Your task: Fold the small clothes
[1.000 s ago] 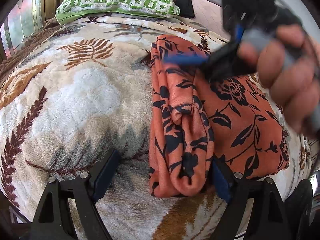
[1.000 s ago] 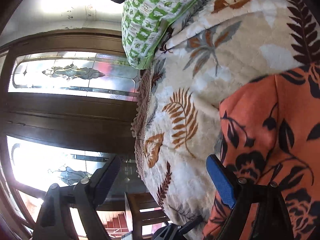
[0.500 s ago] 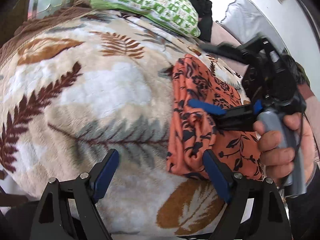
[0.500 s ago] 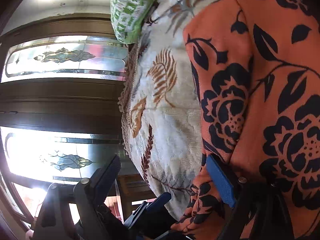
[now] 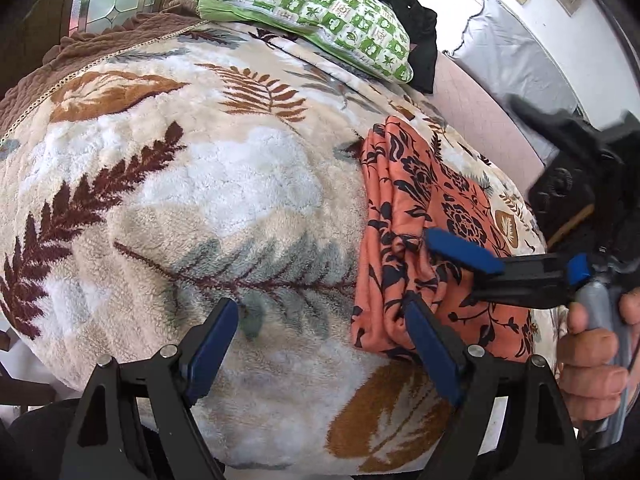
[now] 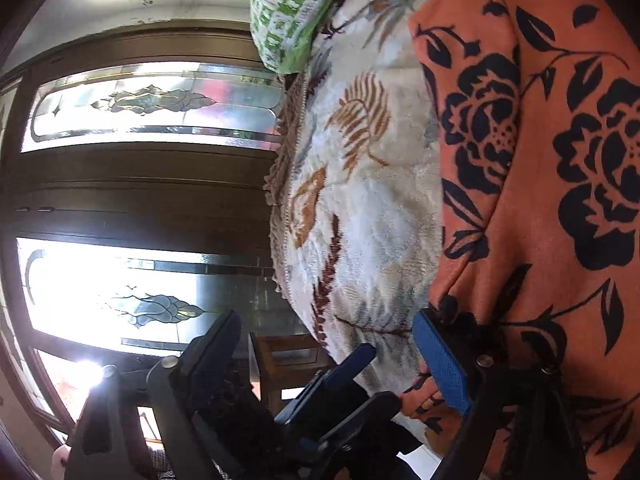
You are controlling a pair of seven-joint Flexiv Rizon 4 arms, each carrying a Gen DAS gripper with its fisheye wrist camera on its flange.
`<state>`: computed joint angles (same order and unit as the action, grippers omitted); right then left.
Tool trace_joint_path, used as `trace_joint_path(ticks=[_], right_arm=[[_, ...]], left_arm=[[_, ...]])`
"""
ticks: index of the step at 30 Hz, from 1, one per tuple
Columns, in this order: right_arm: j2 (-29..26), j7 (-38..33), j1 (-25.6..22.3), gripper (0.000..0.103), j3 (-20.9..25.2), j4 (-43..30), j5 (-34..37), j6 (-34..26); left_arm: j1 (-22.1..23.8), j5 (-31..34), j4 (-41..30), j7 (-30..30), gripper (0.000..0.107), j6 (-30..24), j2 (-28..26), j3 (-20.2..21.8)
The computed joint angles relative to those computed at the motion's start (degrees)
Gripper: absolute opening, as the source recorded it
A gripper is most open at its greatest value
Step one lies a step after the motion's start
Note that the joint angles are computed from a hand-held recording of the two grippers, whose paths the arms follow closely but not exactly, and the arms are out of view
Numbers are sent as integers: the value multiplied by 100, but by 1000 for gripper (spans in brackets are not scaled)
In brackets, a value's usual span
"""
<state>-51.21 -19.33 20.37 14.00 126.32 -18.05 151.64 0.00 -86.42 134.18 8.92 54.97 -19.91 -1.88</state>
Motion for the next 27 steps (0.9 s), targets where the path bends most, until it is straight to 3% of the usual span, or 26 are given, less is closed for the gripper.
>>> trace_joint_path(ticks=[6, 10, 15, 18, 22, 25, 27], right_arm=[[15, -90, 263, 90, 107, 390, 717, 643], [-259, 191, 237, 90, 68, 79, 495, 334], [-152, 232, 141, 90, -22, -104, -3, -238], [60, -188, 352, 90, -29, 211, 547, 302], [420, -283, 581, 90, -64, 693, 1361, 119], [86, -13, 307, 91, 98, 511, 995, 319], [-53, 67, 241, 91, 66, 256, 527, 106]], left_arm=[[10, -124, -3, 4, 87, -3, 8, 16], [14, -231, 21, 61, 87, -17, 61, 36], [96, -258, -11, -68, 87, -135, 69, 101], [130, -250, -17, -78, 87, -169, 72, 110], [115, -230, -9, -75, 87, -181, 87, 92], [63, -260, 24, 25, 87, -127, 115, 78], [48, -293, 27, 61, 87, -109, 122, 82]])
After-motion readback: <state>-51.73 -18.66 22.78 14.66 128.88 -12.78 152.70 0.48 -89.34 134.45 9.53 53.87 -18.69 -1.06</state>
